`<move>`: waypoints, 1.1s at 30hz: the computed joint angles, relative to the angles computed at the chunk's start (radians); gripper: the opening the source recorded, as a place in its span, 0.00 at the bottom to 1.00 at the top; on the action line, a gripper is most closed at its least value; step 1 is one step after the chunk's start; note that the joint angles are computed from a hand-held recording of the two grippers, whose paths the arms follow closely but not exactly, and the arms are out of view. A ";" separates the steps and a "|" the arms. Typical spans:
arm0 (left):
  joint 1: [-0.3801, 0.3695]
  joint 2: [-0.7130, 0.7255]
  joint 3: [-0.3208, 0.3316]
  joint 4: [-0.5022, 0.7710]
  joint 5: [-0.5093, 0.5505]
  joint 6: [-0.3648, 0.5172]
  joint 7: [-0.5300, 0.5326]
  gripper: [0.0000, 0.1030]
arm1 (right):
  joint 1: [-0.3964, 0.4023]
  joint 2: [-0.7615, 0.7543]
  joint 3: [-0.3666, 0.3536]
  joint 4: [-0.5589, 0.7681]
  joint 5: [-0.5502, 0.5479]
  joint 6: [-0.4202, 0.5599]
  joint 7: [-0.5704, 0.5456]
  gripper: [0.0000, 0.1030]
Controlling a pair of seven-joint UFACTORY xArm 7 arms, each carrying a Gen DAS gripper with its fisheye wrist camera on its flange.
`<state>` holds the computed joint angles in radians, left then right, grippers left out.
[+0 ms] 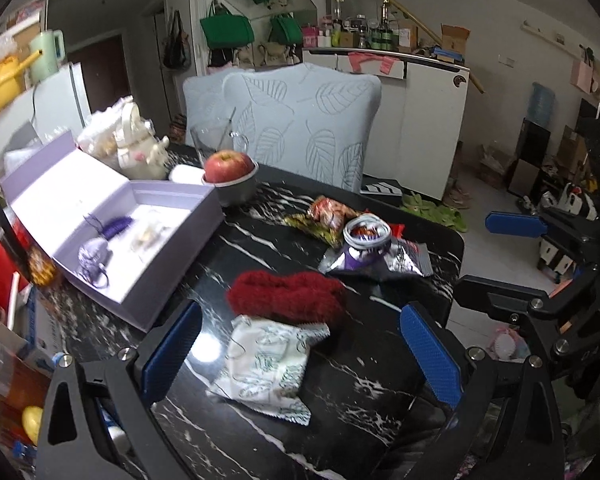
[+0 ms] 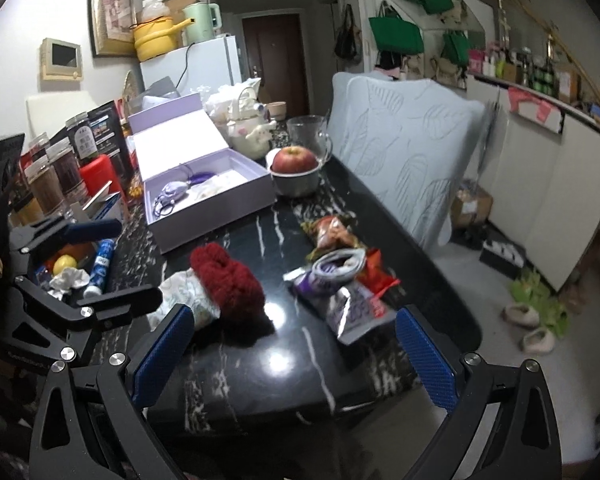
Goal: Organize soft objects
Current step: 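Close left tool on white leaf-patterned cloth bag while right tool closes on white cable coil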
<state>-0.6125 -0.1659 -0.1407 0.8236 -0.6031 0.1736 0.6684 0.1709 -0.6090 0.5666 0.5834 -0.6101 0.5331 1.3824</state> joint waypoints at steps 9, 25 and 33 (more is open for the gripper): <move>0.015 0.044 0.009 0.011 -0.115 0.059 0.092 0.98 | -0.015 0.065 0.015 -0.034 -0.030 -0.125 0.055 0.99; 0.158 0.221 -0.084 0.127 -0.177 0.135 0.174 0.98 | -0.037 0.207 -0.026 -0.046 -0.058 -0.259 0.057 0.99; 0.182 0.292 -0.122 0.153 0.005 0.113 0.050 0.98 | -0.072 0.126 -0.014 -0.082 -0.081 -0.245 0.058 0.99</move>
